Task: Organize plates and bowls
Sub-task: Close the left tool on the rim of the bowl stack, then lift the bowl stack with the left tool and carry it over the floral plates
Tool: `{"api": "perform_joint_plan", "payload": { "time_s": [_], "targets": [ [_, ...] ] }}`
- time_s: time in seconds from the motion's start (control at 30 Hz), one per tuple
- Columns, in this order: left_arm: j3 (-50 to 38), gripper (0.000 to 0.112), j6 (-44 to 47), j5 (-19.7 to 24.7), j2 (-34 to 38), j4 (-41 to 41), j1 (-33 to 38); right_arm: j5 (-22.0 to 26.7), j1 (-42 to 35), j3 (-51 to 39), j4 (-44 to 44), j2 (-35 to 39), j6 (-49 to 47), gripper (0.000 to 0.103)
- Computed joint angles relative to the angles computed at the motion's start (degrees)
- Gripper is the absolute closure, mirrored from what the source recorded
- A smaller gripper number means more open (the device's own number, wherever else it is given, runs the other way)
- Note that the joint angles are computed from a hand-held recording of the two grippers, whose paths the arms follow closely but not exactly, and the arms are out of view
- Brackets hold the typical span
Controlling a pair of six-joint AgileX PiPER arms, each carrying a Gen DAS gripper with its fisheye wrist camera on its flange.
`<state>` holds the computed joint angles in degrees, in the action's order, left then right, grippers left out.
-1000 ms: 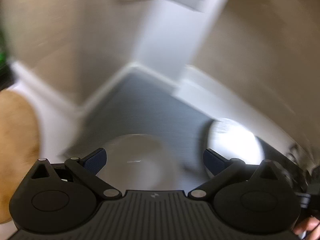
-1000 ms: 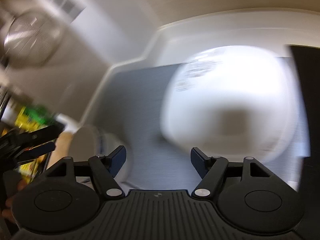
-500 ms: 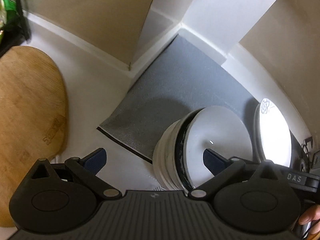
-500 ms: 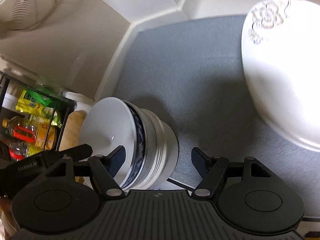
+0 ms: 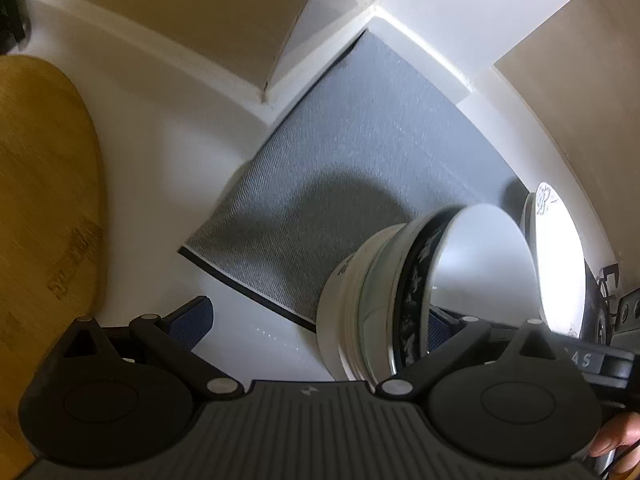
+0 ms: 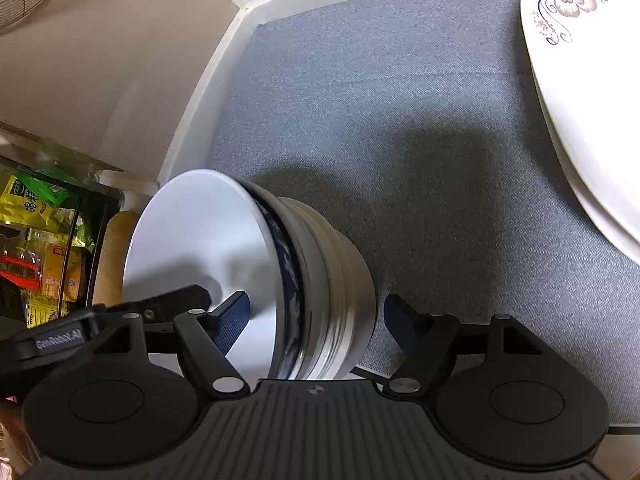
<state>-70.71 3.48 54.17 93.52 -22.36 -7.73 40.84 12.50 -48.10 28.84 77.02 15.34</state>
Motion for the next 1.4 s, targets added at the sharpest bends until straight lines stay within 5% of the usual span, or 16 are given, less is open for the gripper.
{"api": "perform_joint_plan", "payload": {
  "time_s": [0.37,0.43,0.47,0.5,0.67,0.93,1.1,1.23,1.3,1.4],
  "targets": [
    [0.34,0.01,2.8,-0.22,1.49,-3.78,1.62,-0.83,0.12,0.46,0.28,-0.24,0.41,0.028],
    [1.12,0.02,6.71,-0.53,1.46,-7.88,2.73,-1.73,-0.49,1.67,2.21,-1.05,-1.3,0.032],
    [0.78,0.042,9.43,1.96,2.25,-12.75,4.5,-2.15,-0.08,1.88,1.58,-1.34,-0.52,0.034],
    [0.04,0.048,9.86,4.66,3.07,-15.34,5.99,-2.6,0.5,2.06,0.44,-1.84,0.59,0.035],
    [1.79,0.05,13.44,3.16,1.31,-15.5,5.61,-2.29,1.28,2.07,-3.31,-3.98,3.75,0.051],
    [4.07,0.053,13.97,1.84,-1.31,-16.36,4.72,-3.49,1.19,3.8,-5.18,-6.8,5.57,0.062],
    [4.9,0.053,14.36,0.78,-1.61,-17.01,4.48,-4.56,-0.08,5.36,-3.58,-8.04,3.73,0.063],
    [4.62,0.052,14.93,1.0,-0.05,-18.89,5.53,-3.72,-0.46,4.89,-2.52,-7.04,2.08,0.049],
    [3.92,0.037,14.36,1.36,2.01,-18.77,5.29,-2.52,-1.93,4.96,1.41,-5.75,-1.33,0.043],
    [4.77,0.029,16.85,-0.62,2.85,-21.45,5.11,-3.24,-4.26,6.98,8.61,-4.98,-6.89,0.035]
  ]
}}
